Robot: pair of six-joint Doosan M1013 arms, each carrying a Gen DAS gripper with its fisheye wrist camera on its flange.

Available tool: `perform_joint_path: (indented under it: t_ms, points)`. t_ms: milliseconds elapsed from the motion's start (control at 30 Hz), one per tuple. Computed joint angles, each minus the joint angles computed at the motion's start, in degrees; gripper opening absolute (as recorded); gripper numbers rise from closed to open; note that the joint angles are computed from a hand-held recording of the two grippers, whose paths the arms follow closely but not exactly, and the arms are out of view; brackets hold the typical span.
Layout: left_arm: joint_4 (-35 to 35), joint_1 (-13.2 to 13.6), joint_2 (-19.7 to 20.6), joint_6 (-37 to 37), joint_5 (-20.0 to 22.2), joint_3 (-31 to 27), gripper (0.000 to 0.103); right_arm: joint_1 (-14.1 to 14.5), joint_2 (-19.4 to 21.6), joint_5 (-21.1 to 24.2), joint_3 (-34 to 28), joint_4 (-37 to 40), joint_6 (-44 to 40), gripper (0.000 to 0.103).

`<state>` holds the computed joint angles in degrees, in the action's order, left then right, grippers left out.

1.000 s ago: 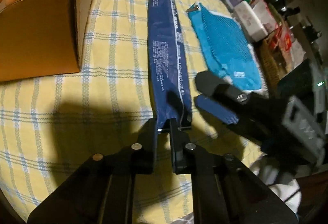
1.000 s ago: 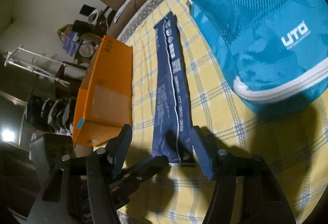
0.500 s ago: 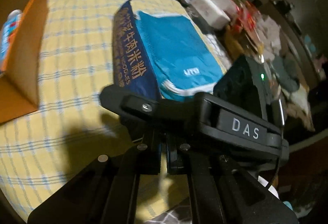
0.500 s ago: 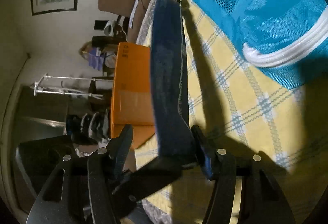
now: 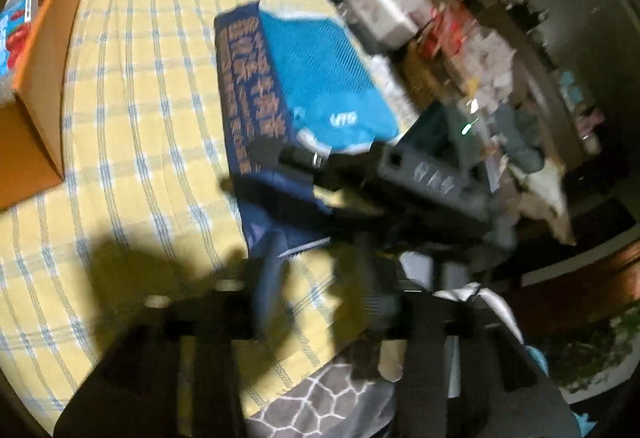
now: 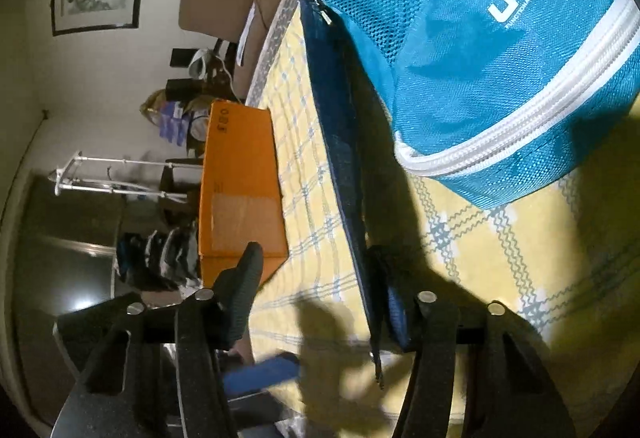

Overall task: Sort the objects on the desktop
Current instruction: 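Grasp the dark blue strap end with the left gripper while the right gripper grasps it too, then lift the dark blue strap with both grippers toward the orange box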

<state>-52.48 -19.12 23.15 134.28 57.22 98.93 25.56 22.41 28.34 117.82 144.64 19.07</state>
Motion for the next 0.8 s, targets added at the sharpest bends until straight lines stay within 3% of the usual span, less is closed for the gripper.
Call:
perform_joint_path:
  t_ms: [133,233,333,433,500,533,567,700,800]
  points:
    - [-0.53,0.55,1.49,-4.62,0.63,-2.65,0.056,-0.14,0.16,-0.32,-0.11,-1.35,0.55,0.048]
    - [-1.50,0.57,3.01,-7.12,0.61,-4.02,0.057,-0.75,-0.11,1.85,1.38,3.10,-1.71,0.046]
    - [-7.02,1.39,4.92,-7.75,3.02,-5.16,0.057,-0.98,-0.43,1.16,1.64,1.62,-1.45,0.044]
    - [-7.48,1.05,6.09,-9.74,0.96,-6.26,0.057,-1.11,-0.48,0.16,1.34,-1.96,0.08,0.038]
    - [-7.70,1.17,7.21,-12.25,0.31,-7.02,0.065,-1.22,-0.39,-0.88,0.59,-6.12,2.04,0.034]
    - [-7.58,1.15,7.58,-13.24,-0.41,-7.21,0.079,-1.28,-0.15,-0.86,0.19,-7.98,3.05,0.031]
    - [-7.82,1.08,7.98,-13.77,-1.02,-7.38,0.084,-1.36,0.05,-0.88,-0.23,-10.27,4.37,0.029]
    - [-5.78,0.39,9.96,-17.08,-1.99,-9.08,0.084,-1.35,0.60,-0.39,-1.01,-15.25,6.85,0.026]
    - [-5.77,0.21,12.00,-18.91,1.09,-11.03,0.084,-1.79,1.07,3.61,-0.36,-14.10,5.42,0.025]
